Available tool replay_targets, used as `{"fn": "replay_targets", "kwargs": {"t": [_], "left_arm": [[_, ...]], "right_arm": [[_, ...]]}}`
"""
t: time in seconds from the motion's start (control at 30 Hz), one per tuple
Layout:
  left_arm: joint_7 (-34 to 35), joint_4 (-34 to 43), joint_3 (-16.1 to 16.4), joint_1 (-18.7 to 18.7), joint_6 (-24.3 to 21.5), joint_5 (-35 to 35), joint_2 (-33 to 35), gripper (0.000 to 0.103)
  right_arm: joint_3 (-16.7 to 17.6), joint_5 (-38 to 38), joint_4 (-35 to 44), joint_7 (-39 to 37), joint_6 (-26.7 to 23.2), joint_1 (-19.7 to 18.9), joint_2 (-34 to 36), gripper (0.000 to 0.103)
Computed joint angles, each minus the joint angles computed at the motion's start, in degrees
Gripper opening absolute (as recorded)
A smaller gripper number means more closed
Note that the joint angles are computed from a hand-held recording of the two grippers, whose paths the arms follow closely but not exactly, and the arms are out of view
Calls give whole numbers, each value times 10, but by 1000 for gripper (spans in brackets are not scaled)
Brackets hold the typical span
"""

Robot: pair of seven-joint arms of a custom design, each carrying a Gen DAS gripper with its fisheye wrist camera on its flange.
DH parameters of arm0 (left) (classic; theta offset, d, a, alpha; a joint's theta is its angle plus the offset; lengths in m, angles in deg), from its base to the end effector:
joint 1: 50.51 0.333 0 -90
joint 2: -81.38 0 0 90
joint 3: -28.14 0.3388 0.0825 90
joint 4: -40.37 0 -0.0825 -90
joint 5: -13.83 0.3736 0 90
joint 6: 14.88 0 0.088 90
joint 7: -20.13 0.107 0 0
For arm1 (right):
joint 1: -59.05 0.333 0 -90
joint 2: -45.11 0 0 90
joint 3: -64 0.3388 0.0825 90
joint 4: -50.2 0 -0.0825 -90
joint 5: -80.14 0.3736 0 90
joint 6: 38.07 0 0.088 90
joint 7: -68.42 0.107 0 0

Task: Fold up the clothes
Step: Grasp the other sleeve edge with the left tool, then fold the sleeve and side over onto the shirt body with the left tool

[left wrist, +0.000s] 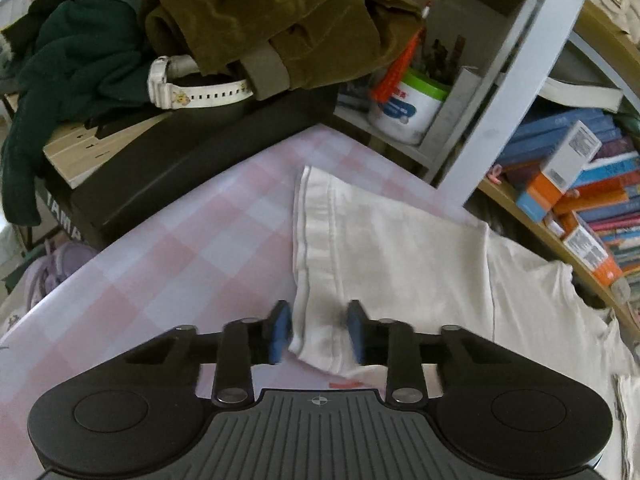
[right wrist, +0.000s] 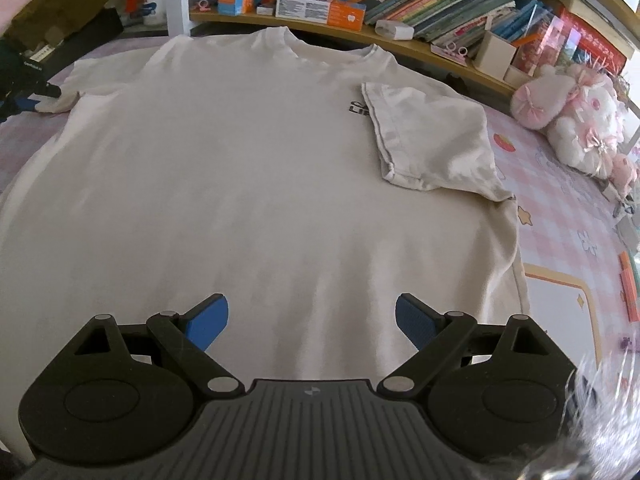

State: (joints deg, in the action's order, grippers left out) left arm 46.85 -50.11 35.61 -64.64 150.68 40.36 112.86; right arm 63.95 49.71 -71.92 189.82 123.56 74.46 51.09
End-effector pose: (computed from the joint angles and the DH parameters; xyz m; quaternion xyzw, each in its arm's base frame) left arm 0.7306 -0.1325 0.4299 -0.7992 0.4542 -0.3244 0.2231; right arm 0.5627 0.1807 0.4498 -0.7272 0.6090 -0.2430 0.2031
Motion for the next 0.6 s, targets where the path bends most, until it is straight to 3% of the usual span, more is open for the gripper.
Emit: {"fn": "replay_targets", "kwargs": {"t": [0.07,0.17,0.23,0.33,0.4,0.5,0.6], "left_arm": [[-22,8,8,-8,-13,-4,4,6],[-57,14,-1,2,-19,-32,6,2],[-93,25,14,-12,-15,-26,7,2],[-77,79,13,-22,-3,4,23,2],[-17,130,-14,-17,0,11,42,2],[149,229,-93,-1,-17,-5,90,2],[339,328,-179,2,-101,-40,151,8]], "right_arm": [[-1,2,0,0,2,-1,1,91],[-1,13,-1,-7,8,-5,2,91],[-1,24,-3,-16,14,-7,4,91],[-2,39,-7,-31,23,-11,4,91],[-4,48,-10,-39,28,-14,4,91],[-8,55,-14,-41,35,-19,2,91],[-11,69,-18,-44,39,-25,3,91]]}}
